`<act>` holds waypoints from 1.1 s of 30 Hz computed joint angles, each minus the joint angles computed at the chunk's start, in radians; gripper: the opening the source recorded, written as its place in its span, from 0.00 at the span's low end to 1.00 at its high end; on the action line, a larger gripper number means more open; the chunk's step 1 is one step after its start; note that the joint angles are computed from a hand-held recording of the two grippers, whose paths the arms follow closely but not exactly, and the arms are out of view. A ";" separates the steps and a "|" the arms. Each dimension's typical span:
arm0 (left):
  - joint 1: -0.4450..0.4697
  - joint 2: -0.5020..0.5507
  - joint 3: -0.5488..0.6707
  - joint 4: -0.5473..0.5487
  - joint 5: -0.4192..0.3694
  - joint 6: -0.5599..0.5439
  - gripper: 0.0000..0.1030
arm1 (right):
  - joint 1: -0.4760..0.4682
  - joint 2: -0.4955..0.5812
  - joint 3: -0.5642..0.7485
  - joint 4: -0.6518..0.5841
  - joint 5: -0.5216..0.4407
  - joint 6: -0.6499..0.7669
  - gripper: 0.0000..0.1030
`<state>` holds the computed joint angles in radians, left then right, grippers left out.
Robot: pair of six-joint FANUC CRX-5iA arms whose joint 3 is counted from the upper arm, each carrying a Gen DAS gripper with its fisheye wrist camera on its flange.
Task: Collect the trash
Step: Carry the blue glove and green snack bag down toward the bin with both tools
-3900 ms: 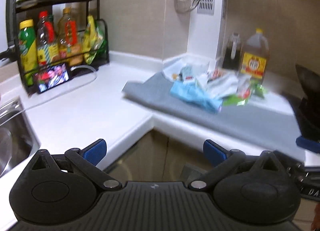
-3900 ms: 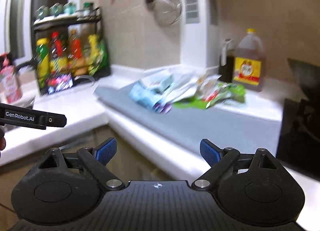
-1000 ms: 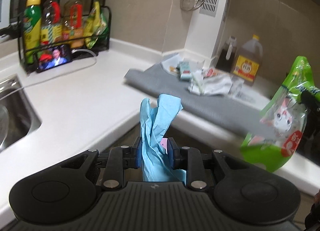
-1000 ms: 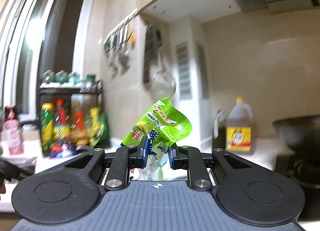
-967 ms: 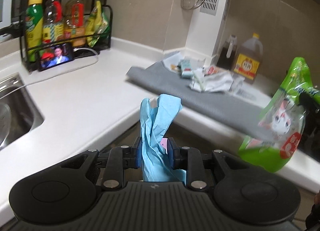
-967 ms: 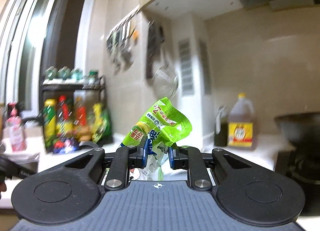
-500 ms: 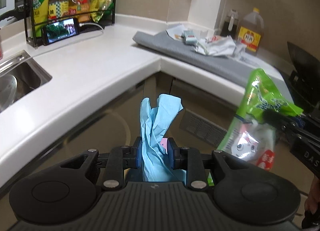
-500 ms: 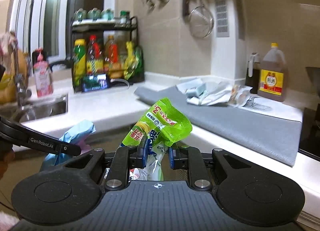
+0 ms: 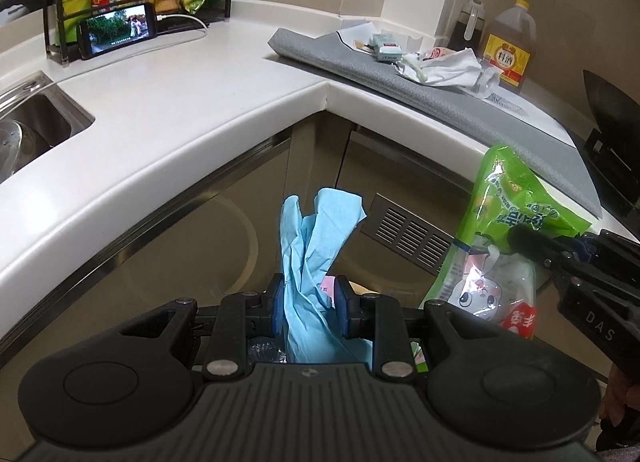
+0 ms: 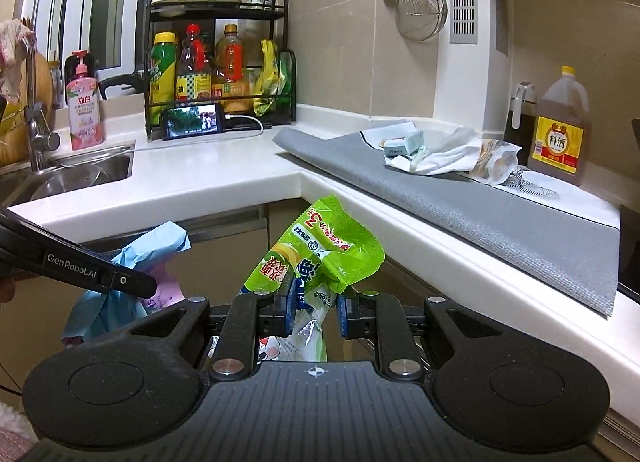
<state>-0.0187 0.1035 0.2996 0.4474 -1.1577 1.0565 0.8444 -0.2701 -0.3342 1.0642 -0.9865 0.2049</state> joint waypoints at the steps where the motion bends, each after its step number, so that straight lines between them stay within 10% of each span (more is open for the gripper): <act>1: 0.000 0.001 0.001 -0.001 -0.001 0.000 0.27 | -0.001 0.001 0.003 -0.005 0.000 0.004 0.21; 33: -0.005 0.001 -0.003 -0.004 0.000 0.008 0.27 | -0.005 0.019 0.027 -0.048 -0.001 0.046 0.21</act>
<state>-0.0233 0.1049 0.2963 0.4434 -1.1579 1.0646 0.8398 -0.2507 -0.3069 1.0164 -0.9870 0.2512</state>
